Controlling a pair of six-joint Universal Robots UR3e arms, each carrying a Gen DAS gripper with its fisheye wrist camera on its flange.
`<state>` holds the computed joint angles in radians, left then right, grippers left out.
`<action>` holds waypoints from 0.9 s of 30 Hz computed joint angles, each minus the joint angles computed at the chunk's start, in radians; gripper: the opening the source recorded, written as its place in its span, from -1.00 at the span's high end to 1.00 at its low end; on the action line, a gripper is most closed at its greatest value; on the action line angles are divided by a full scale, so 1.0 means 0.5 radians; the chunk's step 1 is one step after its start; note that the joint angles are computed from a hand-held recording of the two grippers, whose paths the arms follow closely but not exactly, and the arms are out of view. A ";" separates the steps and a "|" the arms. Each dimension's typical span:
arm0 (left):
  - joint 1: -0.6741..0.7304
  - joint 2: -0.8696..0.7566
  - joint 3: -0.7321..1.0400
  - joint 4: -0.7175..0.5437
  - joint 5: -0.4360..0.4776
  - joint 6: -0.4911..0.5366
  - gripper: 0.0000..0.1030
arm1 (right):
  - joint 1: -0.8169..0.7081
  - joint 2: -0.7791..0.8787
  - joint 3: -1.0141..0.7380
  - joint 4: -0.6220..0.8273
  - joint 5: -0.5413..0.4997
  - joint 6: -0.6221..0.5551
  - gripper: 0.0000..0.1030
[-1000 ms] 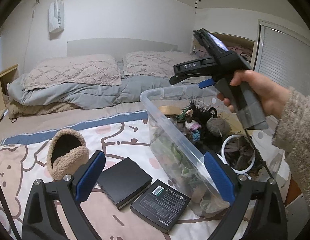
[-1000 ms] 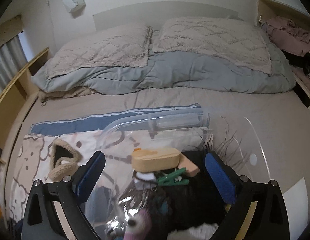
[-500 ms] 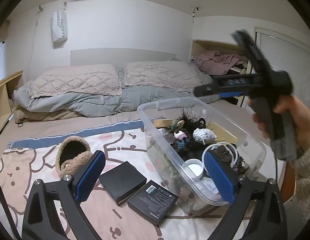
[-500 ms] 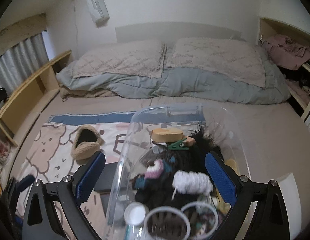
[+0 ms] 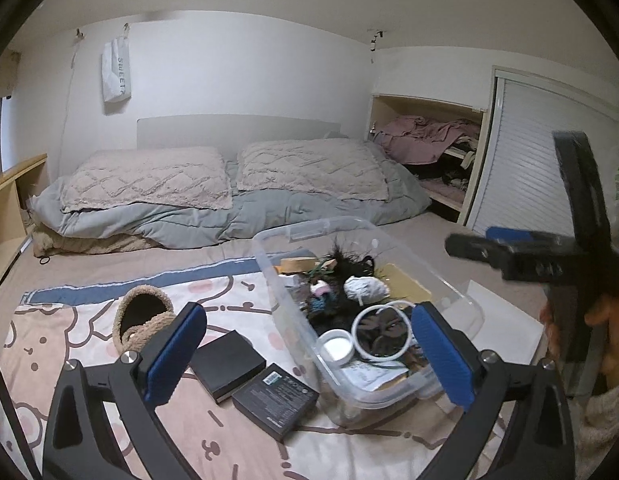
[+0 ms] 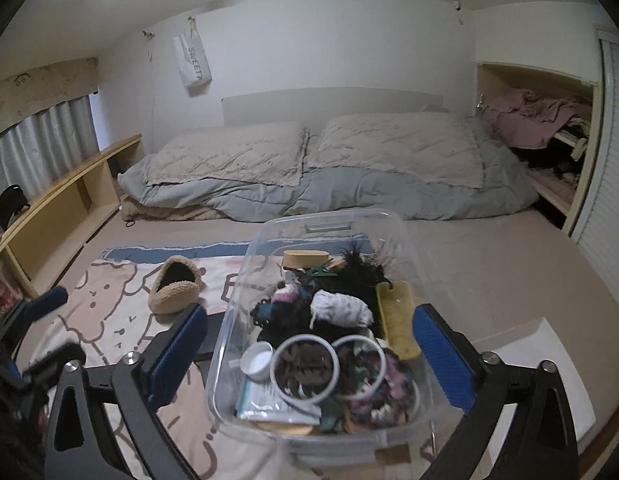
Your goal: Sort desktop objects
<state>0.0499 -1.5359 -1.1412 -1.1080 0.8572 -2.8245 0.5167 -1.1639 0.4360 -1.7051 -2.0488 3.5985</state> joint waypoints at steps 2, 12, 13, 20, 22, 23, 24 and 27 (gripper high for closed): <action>-0.025 0.000 0.048 -0.036 0.031 -0.016 -1.00 | 0.049 -0.111 0.181 -0.082 -0.063 0.026 -1.00; -0.035 0.060 0.182 -0.223 0.056 -0.039 -1.00 | 0.361 -0.376 0.647 -0.314 -0.399 0.127 -1.00; -0.031 0.066 0.201 -0.246 0.061 -0.034 -1.00 | 0.381 -0.396 0.679 -0.327 -0.415 0.136 -1.00; 0.063 0.080 0.363 -0.464 0.018 0.030 -1.00 | 0.498 -0.472 0.773 -0.360 -0.517 0.191 -1.00; 0.079 0.070 0.428 -0.525 0.022 0.070 -1.00 | 0.514 -0.503 0.819 -0.393 -0.530 0.208 -1.00; 0.082 0.062 0.458 -0.545 0.028 0.085 -1.00 | 0.517 -0.514 0.836 -0.411 -0.533 0.212 -1.00; 0.088 0.055 0.488 -0.566 0.032 0.106 -1.00 | 0.523 -0.523 0.852 -0.419 -0.536 0.214 -1.00; 0.111 0.009 0.626 -0.691 0.042 0.180 -1.00 | 0.539 -0.523 0.867 -0.431 -0.562 0.211 -1.00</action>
